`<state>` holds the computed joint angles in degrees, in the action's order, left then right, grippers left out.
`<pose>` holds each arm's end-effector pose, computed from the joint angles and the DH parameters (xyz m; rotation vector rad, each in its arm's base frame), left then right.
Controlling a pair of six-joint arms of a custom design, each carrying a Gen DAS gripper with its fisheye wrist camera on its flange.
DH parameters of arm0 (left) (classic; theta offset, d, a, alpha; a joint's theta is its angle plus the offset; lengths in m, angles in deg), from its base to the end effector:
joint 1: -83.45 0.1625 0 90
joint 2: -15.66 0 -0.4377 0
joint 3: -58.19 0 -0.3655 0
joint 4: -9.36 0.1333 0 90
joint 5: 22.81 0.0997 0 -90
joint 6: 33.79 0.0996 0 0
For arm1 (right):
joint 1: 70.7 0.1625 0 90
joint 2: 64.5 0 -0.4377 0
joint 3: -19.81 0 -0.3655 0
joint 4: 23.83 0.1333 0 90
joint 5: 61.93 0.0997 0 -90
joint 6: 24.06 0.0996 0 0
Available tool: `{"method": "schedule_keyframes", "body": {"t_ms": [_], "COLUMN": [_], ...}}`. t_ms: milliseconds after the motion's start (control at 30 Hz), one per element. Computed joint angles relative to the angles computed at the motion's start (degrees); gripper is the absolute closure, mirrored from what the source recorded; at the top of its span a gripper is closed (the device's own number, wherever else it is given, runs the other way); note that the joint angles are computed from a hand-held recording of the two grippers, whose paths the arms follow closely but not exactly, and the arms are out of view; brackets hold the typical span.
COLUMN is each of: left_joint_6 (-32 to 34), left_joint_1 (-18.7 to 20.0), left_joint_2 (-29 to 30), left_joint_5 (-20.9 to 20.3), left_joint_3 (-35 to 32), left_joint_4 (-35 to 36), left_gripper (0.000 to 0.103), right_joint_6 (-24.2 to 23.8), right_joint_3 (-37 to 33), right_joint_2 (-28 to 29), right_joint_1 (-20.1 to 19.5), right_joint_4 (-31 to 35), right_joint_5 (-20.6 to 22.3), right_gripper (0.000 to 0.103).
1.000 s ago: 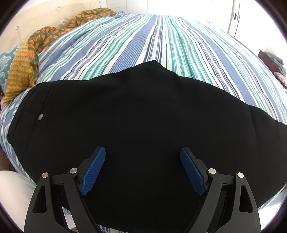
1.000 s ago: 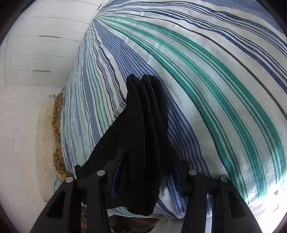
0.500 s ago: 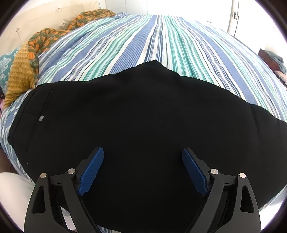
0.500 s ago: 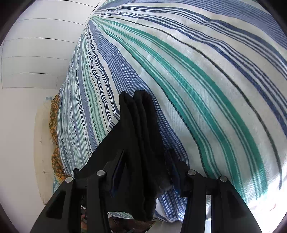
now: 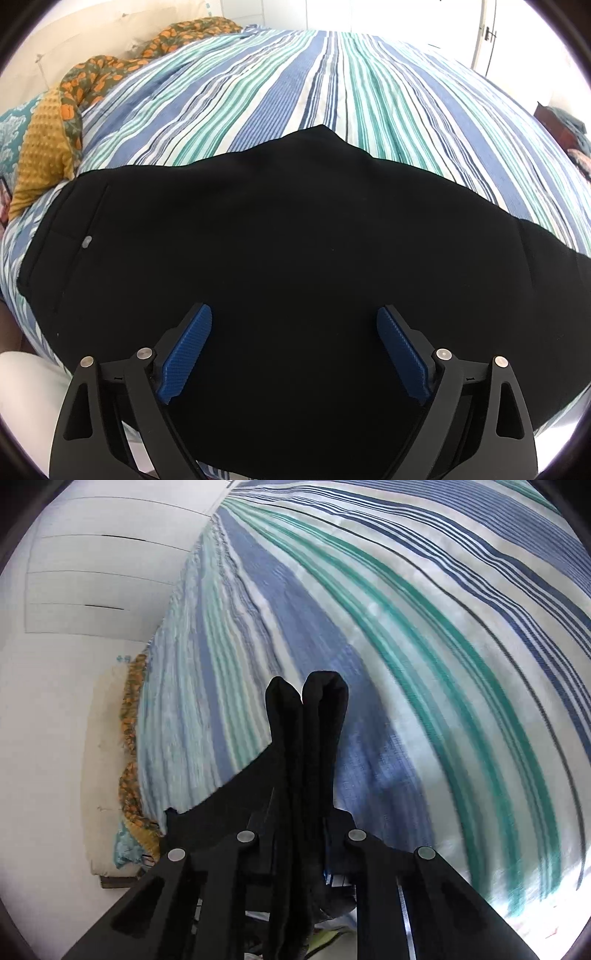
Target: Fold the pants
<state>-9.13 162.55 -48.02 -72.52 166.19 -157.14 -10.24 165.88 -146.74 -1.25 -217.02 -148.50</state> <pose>0.0844 -0.6073 0.2883 0.4759 2.2898 -0.5638 0.0039 -0.3864 0.2545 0.8389 2.8191 -1.0553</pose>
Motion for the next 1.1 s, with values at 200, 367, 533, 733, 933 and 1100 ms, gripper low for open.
{"method": "schedule_keyframes", "body": {"t_ms": [200,367,533,733,933,1100], "left_joint_6": [-3.1,-3.8,-6.2,-13.4,-12.0,-5.4], "left_joint_1": [0.5,1.2,2.8,5.1,4.6,1.7], "left_joint_2": [-1.8,-3.0,-3.5,-4.3,-6.4,-6.3], "left_joint_5": [-4.8,-7.6,-9.5,-11.3,-18.5,-24.0], "left_joint_3": [-0.9,-1.4,-3.8,-6.5,-5.0,-2.7], "left_joint_4": [4.2,4.8,5.5,7.6,9.7,17.4], "left_gripper": [0.011,0.011,0.011,0.011,0.022,0.046], "right_joint_6": [4.7,11.8,14.6,2.3,-12.5,-8.4], "right_joint_3": [-2.5,-15.3,-35.4,-54.7,-43.3,-25.5], "right_joint_2": [11.0,31.8,52.2,61.9,56.7,52.9], "right_joint_1": [13.1,22.3,28.4,38.1,45.7,48.8], "right_joint_4": [-15.4,-24.1,-22.6,8.8,3.1,-18.1], "right_joint_5": [10.9,18.9,20.3,-8.0,-27.5,-41.0], "right_gripper": [0.086,0.086,0.086,0.036,0.02,0.014]}}
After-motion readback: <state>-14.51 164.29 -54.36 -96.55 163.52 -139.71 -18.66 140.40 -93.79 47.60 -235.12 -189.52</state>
